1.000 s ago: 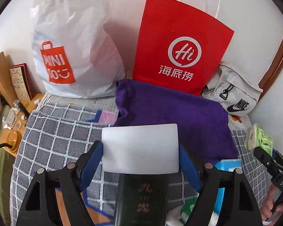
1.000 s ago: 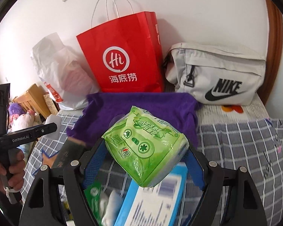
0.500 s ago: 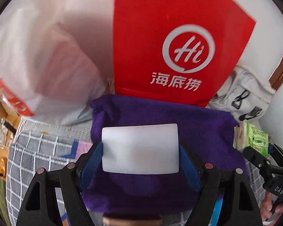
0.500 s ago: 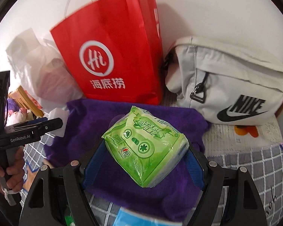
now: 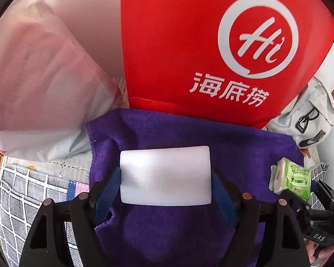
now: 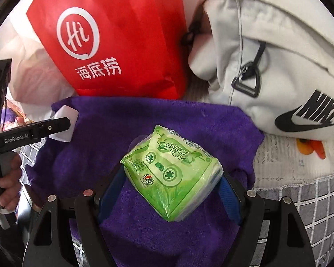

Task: Organize soft objects
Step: 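Carry the white block and green tissue pack toward the purple towel with both grippers, then lower both items onto the purple towel and open both grippers, then grasp the long green sachet with the right gripper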

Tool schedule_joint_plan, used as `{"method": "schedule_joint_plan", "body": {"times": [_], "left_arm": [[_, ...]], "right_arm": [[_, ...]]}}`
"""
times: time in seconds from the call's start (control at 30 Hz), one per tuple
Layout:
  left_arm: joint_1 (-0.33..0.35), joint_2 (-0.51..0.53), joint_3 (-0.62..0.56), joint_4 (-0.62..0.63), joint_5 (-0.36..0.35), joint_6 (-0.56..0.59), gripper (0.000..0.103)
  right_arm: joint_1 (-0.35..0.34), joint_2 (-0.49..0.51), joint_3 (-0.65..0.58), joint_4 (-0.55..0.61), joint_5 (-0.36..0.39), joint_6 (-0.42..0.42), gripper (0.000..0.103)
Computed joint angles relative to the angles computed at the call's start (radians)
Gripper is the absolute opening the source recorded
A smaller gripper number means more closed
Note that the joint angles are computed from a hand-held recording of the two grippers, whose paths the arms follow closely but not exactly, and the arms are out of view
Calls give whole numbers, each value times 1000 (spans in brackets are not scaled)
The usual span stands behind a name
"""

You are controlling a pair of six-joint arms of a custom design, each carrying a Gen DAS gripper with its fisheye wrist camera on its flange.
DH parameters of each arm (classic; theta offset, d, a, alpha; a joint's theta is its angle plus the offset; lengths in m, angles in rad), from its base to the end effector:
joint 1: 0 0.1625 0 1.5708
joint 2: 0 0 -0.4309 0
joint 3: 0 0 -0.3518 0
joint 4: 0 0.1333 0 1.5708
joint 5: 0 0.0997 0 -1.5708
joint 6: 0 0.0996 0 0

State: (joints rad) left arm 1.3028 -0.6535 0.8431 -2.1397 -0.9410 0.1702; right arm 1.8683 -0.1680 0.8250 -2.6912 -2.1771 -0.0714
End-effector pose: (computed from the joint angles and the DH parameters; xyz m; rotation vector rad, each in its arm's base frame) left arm -0.0294 -0.8319 0.3203 0.3884 2.4592 -0.5160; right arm 0.3162 -0.7703 -0.0090 0.2784 -2.5024 0.6773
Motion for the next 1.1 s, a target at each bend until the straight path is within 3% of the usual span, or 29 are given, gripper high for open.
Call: {"method": "schedule_joint_plan", "body": {"times": [0.1, 0.23, 0.4, 0.57, 0.7, 0.97, 1.1], "left_arm": [[1, 16, -21, 10, 3, 3, 83], [8, 27, -53, 48, -33, -14, 91], [-1, 11, -31, 42, -3, -26, 91], [-21, -67, 92, -64, -5, 7, 91], [-34, -179, 260, -187, -35, 33, 89], [-64, -389, 485, -170, -88, -23, 89], [-67, -482, 608, -203, -96, 2, 89]], "right_arm": [[-6, -4, 3, 5, 23, 13, 82], [-11, -6, 1, 18, 45, 20, 94], [1, -7, 23, -49, 17, -14, 95], [22, -45, 103, -129, -13, -18, 95], [54, -73, 192, -242, -53, -60, 95], [147, -157, 433, -341, -77, -51, 95], [191, -168, 517, -332, -64, 7, 95]]}}
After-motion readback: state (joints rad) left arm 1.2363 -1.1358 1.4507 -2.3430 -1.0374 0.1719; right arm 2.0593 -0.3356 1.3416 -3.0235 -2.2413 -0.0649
